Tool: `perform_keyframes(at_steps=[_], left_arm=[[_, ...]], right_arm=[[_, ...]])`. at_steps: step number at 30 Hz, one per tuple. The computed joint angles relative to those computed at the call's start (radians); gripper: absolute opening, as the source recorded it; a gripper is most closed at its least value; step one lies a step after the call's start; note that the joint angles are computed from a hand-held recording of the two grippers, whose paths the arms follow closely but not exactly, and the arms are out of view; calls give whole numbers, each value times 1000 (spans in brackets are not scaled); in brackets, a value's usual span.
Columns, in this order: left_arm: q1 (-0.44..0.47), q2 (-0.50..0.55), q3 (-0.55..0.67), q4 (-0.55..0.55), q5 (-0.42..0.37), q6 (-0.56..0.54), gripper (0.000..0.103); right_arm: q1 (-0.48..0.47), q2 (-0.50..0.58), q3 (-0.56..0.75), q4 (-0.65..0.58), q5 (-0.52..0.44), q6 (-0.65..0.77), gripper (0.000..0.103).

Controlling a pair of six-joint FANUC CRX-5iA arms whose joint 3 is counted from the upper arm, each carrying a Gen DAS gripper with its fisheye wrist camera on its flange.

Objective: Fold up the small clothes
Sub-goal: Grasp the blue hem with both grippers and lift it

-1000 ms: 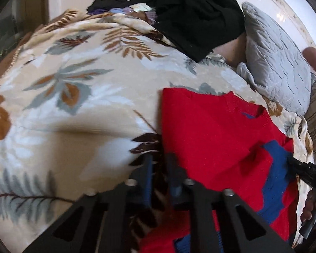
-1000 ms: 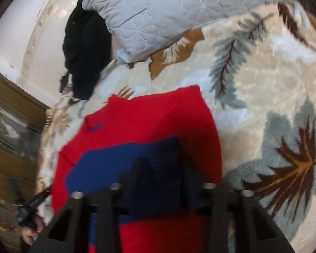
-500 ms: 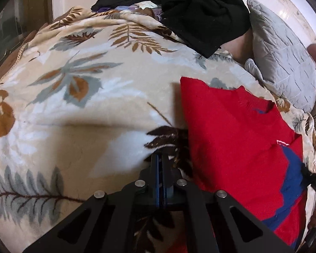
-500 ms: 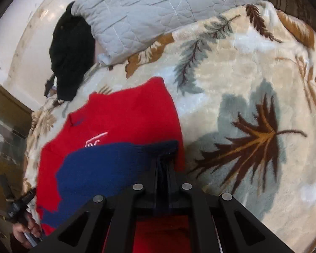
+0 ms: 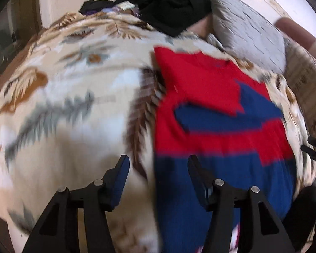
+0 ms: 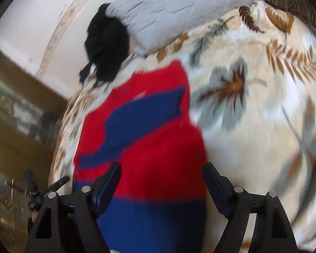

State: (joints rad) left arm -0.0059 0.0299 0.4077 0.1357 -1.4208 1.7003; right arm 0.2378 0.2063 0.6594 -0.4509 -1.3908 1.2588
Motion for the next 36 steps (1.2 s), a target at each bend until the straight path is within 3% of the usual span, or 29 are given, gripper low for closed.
perform_keyframes(at_steps=[5, 6, 7, 9, 13, 14, 16, 18, 20, 21, 22, 25, 28, 30, 32, 34, 36], left_arm=[[15, -116, -172, 120, 3, 24, 58], [15, -137, -203, 140, 5, 31, 55], [14, -164, -244, 162, 9, 39, 43], [-4, -182, -262, 140, -4, 54, 33], [-17, -190, -272, 125, -15, 83, 33], [-22, -183, -264, 119, -26, 91, 34], [-22, -166, -255, 135, -56, 89, 59], [-38, -140, -238, 142, -101, 92, 68], [-52, -128, -231, 130, -124, 95, 68], [-52, -130, -243, 135, -122, 98, 67], [-47, -139, -259, 141, -110, 114, 55], [-28, -156, -286, 182, -100, 113, 24], [-16, -180, -308, 217, -77, 91, 19], [-8, -197, -325, 237, -62, 71, 19], [-9, -202, -340, 237, -56, 70, 21], [-9, -190, -344, 230, -78, 92, 46], [-12, -174, -355, 255, -94, 111, 57]], right_arm=[[-18, -124, -160, -74, -31, -9, 80], [-20, -139, -181, -83, -37, -9, 80], [-16, -161, -212, -84, -42, -16, 80], [-3, -188, -257, -74, -63, -35, 80], [23, -200, -315, -79, -113, -84, 80], [38, -188, -315, -72, -139, -98, 80], [72, -166, -313, -59, -176, -110, 80], [103, -153, -313, -52, -187, -104, 80], [118, -151, -312, -59, -180, -87, 61], [122, -145, -305, -62, -189, -77, 36], [124, -146, -304, -61, -188, -72, 25], [119, -159, -281, -80, -200, -50, 18], [90, -178, -248, -133, -205, -13, 18], [49, -192, -234, -198, -184, 19, 18], [53, -185, -226, -181, -181, 29, 18], [54, -175, -237, -172, -187, 7, 21], [54, -155, -247, -183, -213, -38, 22]])
